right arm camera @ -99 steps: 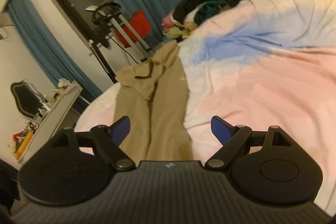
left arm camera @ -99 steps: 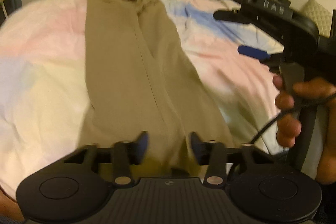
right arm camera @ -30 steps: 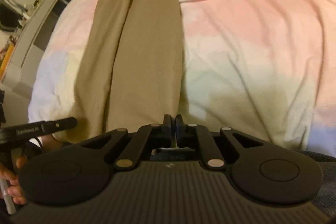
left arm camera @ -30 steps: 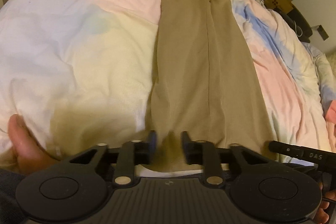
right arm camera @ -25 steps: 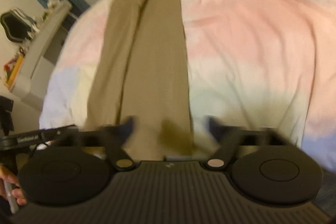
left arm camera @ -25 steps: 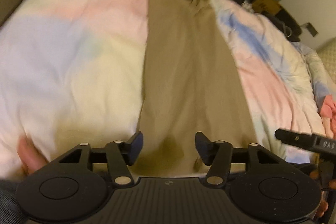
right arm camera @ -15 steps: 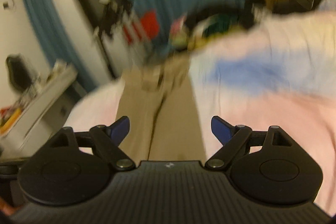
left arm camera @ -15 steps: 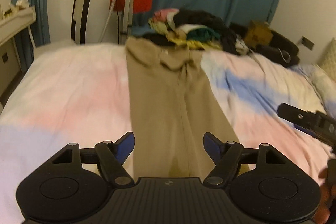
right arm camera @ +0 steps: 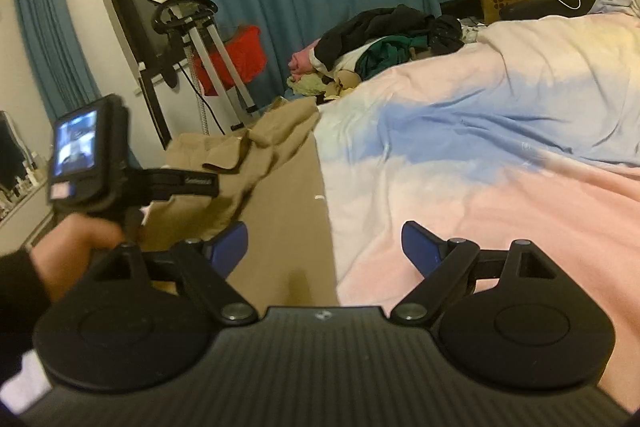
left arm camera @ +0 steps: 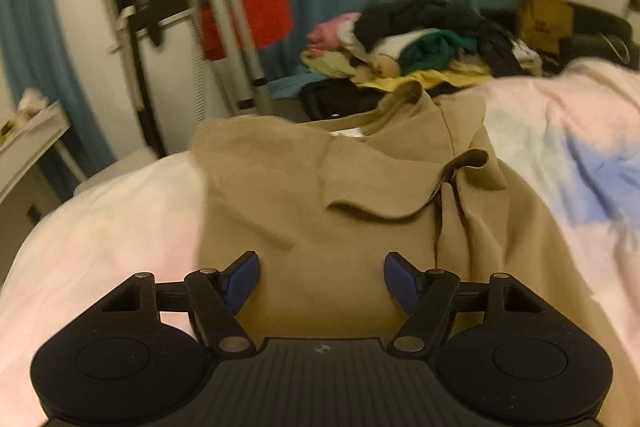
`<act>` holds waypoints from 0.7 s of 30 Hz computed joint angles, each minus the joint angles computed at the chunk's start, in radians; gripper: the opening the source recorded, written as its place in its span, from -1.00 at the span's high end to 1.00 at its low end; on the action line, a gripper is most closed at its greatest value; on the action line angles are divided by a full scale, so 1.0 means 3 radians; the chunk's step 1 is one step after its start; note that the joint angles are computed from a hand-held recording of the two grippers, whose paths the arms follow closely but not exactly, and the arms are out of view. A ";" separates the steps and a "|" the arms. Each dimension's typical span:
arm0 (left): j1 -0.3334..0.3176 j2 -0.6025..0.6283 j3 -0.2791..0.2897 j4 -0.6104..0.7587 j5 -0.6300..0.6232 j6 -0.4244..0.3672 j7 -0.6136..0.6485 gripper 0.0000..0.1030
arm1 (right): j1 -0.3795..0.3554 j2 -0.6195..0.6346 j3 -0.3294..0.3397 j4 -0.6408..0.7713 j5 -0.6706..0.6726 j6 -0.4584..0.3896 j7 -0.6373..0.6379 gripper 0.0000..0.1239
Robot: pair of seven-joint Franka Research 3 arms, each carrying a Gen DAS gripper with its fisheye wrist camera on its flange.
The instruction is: Fold clothes
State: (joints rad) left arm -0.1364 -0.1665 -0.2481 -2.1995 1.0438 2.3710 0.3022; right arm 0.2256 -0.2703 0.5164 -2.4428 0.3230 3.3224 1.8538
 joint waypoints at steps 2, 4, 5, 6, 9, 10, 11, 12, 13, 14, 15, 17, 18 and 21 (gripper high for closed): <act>0.0018 0.0248 0.0000 0.0218 0.0174 -0.0085 0.0151 -0.41 | -0.0073 0.0053 0.0054 0.0008 0.0008 -0.0024 0.0025 -0.38; 0.0003 0.0468 0.0040 0.0429 0.0379 -0.0137 0.0202 -0.41 | -0.0194 0.0155 0.0163 0.0063 0.0011 -0.0035 0.0086 -0.38; -0.0019 0.0543 0.0063 0.0517 0.0463 -0.0173 0.0197 -0.41 | -0.0261 0.0204 0.0223 0.0091 0.0006 -0.0041 0.0120 -0.38; -0.0041 0.0620 0.0090 0.0614 0.0548 -0.0200 0.0187 -0.41 | -0.0291 0.0232 0.0247 0.0098 -0.0006 -0.0034 0.0144 -0.38; -0.0101 0.0837 0.0186 0.0921 0.0811 -0.0120 0.0067 -0.40 | -0.0724 0.0281 0.0646 0.0136 -0.0047 -0.0014 0.0229 -0.38; -0.0123 0.0937 0.0216 0.1058 0.0884 -0.0083 0.0056 -0.40 | -0.0852 0.0290 0.0764 0.0141 -0.0055 -0.0003 0.0257 -0.38; -0.0158 0.1038 0.0243 0.1194 0.0924 -0.0096 0.0050 -0.40 | -0.0924 0.0306 0.0827 0.0146 -0.0064 0.0008 0.0274 -0.38; -0.0201 0.1144 0.0269 0.1337 0.0923 -0.0149 0.0031 -0.40 | -0.1001 0.0322 0.0895 0.0152 -0.0065 0.0020 0.0284 -0.38; -0.0242 0.1246 0.0294 0.1478 0.0851 -0.0207 0.0013 -0.38 | -0.1080 0.0338 0.0968 0.0158 -0.0061 0.0031 0.0289 -0.38; -0.0271 0.1307 0.0316 0.1577 0.0726 -0.0228 -0.0003 -0.38 | -0.1145 0.0343 0.1033 0.0163 -0.0059 0.0034 0.0283 -0.38; -0.0299 0.1336 0.0339 0.1637 0.0614 -0.0238 -0.0036 -0.38 | -0.1148 0.0352 0.1035 0.0165 -0.0060 0.0038 0.0274 -0.38; -0.0340 0.1233 0.0367 0.1555 0.0460 -0.0203 -0.0183 -0.38 | -0.1148 0.0366 0.1040 0.0167 -0.0040 0.0059 0.0250 -0.38; -0.0348 0.1152 0.0368 0.1480 0.0388 -0.0177 -0.0253 -0.38 | -0.1161 0.0365 0.1058 0.0171 -0.0024 0.0065 0.0228 -0.38; -0.0321 0.0609 0.0307 0.0944 0.0166 -0.0016 -0.0462 -0.41 | -0.1071 0.0353 0.0986 0.0167 0.0040 0.0122 0.0137 -0.38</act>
